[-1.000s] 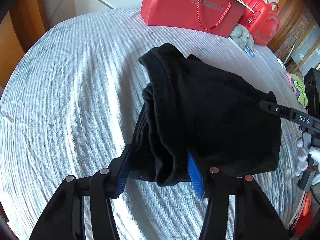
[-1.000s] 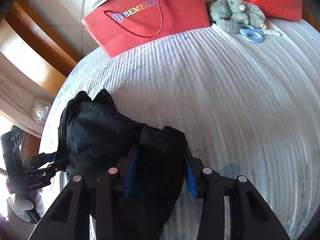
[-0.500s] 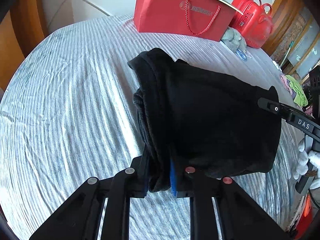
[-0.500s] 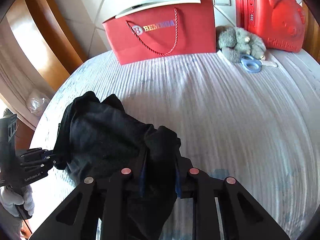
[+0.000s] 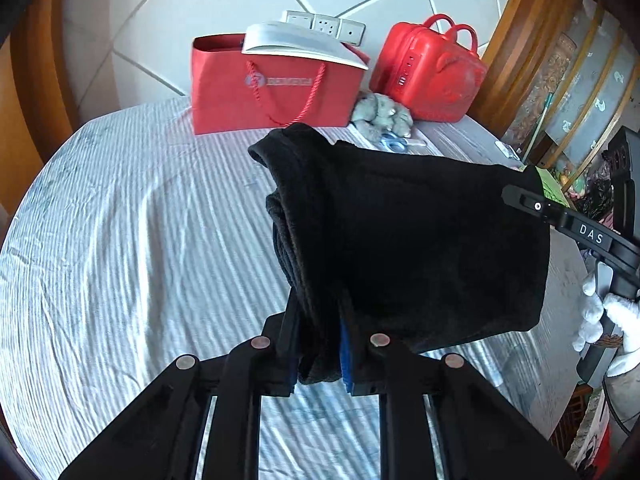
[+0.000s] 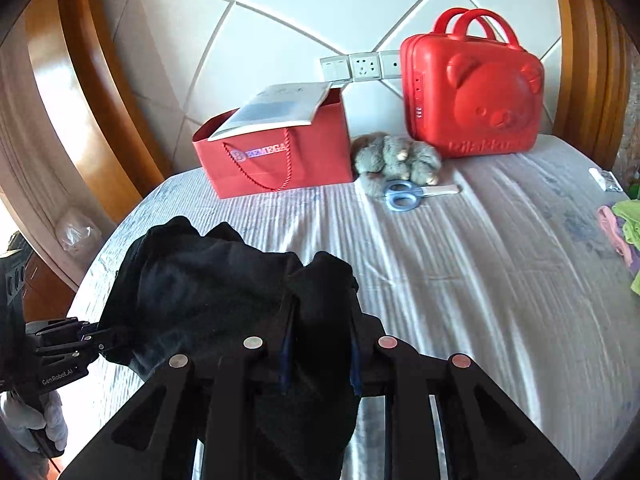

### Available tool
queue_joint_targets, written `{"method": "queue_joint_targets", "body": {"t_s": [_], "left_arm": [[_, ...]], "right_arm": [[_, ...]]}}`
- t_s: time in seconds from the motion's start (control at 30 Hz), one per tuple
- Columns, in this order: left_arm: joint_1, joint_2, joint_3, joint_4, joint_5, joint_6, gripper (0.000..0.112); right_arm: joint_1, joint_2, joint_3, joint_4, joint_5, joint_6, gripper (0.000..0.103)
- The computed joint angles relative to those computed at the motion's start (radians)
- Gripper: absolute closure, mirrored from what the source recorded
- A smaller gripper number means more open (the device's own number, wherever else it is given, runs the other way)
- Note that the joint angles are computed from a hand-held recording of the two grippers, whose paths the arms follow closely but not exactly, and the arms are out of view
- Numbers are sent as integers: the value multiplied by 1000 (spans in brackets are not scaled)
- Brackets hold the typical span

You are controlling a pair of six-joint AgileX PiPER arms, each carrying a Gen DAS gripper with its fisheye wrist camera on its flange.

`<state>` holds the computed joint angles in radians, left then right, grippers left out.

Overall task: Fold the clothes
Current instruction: 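Lift the folded T-shirt with both grippers and carry it onto the green clothes stack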

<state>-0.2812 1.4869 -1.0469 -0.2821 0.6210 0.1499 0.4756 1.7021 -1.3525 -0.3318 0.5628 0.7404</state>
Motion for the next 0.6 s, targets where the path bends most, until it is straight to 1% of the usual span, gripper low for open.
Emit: {"method": "queue_joint_targets", "body": {"t_s": [0.03,0.1,0.13,0.2,0.3,0.33,0.43,0.47,0.53,0.6], "left_arm": [[-70,-1,-10,74,-9,-100,97],[-210,18,-46,219,-13,-300,97],[-278,35,-73,290,-5,-400,97],[-410,110,-168,421,37,-600,97],[-590,238,-333,602,119,-900,97],[-633,290,-401,629,145,-959,97],[-714,428,-622,616,232,-992,97],[-736,488,-722,608,270,-984,97],[-769,601,-922,590,340,-941,97],[-792,714,-1122,553,374,-869,97]], "right_arm": [[-35,-42,42,43,-9,-60,82],[-134,-133,148,198,-47,-260,82],[-191,-175,198,281,-61,-360,82],[-309,-247,291,445,-88,-560,82],[-488,-311,353,652,-46,-860,82],[-555,-324,358,715,-13,-960,82],[-787,-324,334,898,118,-1260,82],[-864,-316,322,955,160,-1357,82],[-986,-312,297,1003,221,-1458,82],[-1089,-297,258,1015,265,-1505,82]]}}
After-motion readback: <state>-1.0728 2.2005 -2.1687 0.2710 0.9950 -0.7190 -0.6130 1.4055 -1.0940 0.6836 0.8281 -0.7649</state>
